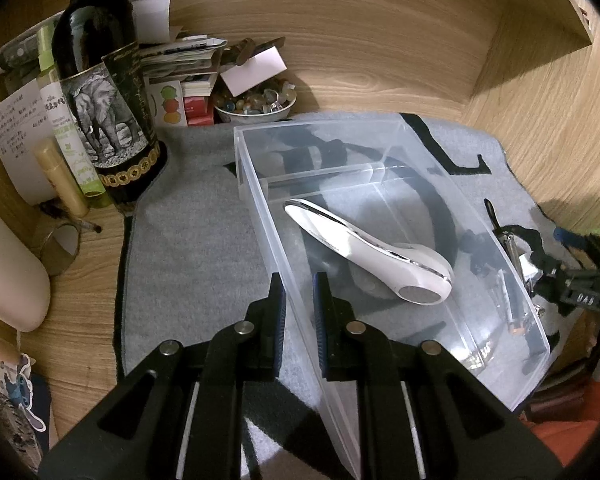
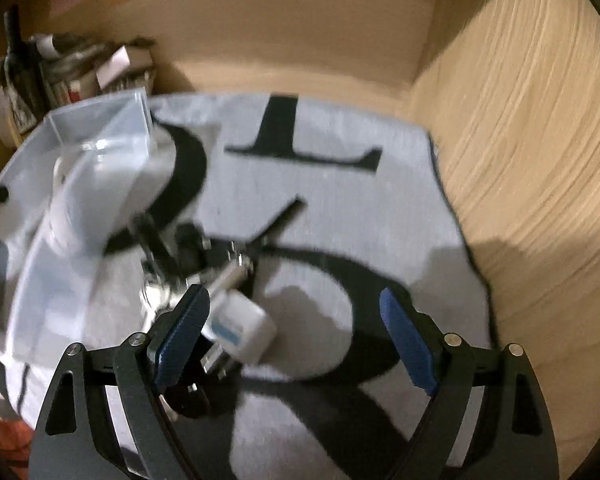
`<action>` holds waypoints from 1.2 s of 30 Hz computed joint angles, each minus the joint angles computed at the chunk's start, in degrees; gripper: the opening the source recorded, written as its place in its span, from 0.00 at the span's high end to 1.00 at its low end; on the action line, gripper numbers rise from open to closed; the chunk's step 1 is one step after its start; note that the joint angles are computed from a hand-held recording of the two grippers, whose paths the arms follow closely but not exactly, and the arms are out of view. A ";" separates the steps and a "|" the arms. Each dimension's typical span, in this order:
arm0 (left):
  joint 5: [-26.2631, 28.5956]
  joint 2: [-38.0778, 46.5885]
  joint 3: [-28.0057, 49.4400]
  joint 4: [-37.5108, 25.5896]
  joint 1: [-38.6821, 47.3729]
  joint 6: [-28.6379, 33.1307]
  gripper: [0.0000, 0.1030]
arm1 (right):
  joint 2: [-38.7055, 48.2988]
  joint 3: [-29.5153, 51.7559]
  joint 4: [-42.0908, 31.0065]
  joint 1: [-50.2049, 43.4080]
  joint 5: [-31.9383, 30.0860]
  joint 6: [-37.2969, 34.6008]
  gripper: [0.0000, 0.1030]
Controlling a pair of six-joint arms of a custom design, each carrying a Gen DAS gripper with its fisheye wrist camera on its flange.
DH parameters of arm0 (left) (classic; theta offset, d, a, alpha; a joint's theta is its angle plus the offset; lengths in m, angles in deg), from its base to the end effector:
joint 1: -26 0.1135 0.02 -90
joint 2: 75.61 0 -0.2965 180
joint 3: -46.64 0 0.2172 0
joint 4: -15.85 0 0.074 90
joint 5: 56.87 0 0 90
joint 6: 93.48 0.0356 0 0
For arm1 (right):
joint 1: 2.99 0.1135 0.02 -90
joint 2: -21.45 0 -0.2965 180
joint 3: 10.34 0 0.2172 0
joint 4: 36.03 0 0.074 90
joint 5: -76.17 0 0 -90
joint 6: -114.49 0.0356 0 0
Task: Organize rigid objects
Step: 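Grasp the white travel plug adapter with the right gripper, then carry the white adapter into the clear box and release it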
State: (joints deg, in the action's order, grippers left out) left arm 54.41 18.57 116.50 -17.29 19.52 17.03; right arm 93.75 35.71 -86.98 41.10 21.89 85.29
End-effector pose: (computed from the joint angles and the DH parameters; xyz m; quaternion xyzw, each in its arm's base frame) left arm 0.2938 -0.0464 0.2294 0.2705 0.9053 -0.1423 0.2949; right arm 0.1204 0.0877 0.1996 0.1713 0.9309 -0.1017 0.3063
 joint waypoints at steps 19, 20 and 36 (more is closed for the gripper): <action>-1.03 -0.22 0.06 -0.06 -0.94 -1.11 0.87 | -1.19 -4.26 8.32 -1.52 -2.28 -0.34 0.67; -1.03 -0.20 0.08 -0.07 -0.93 -1.07 0.87 | -1.55 -3.42 7.95 -1.96 -1.61 -1.33 0.67; -1.07 -0.19 0.11 -0.07 -1.02 -1.23 0.87 | 1.15 9.15 14.16 -2.30 3.30 -18.90 0.67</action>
State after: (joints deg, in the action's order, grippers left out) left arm 53.34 18.39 116.62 -17.36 18.50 15.80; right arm 94.90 44.85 -72.82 38.79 25.20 66.39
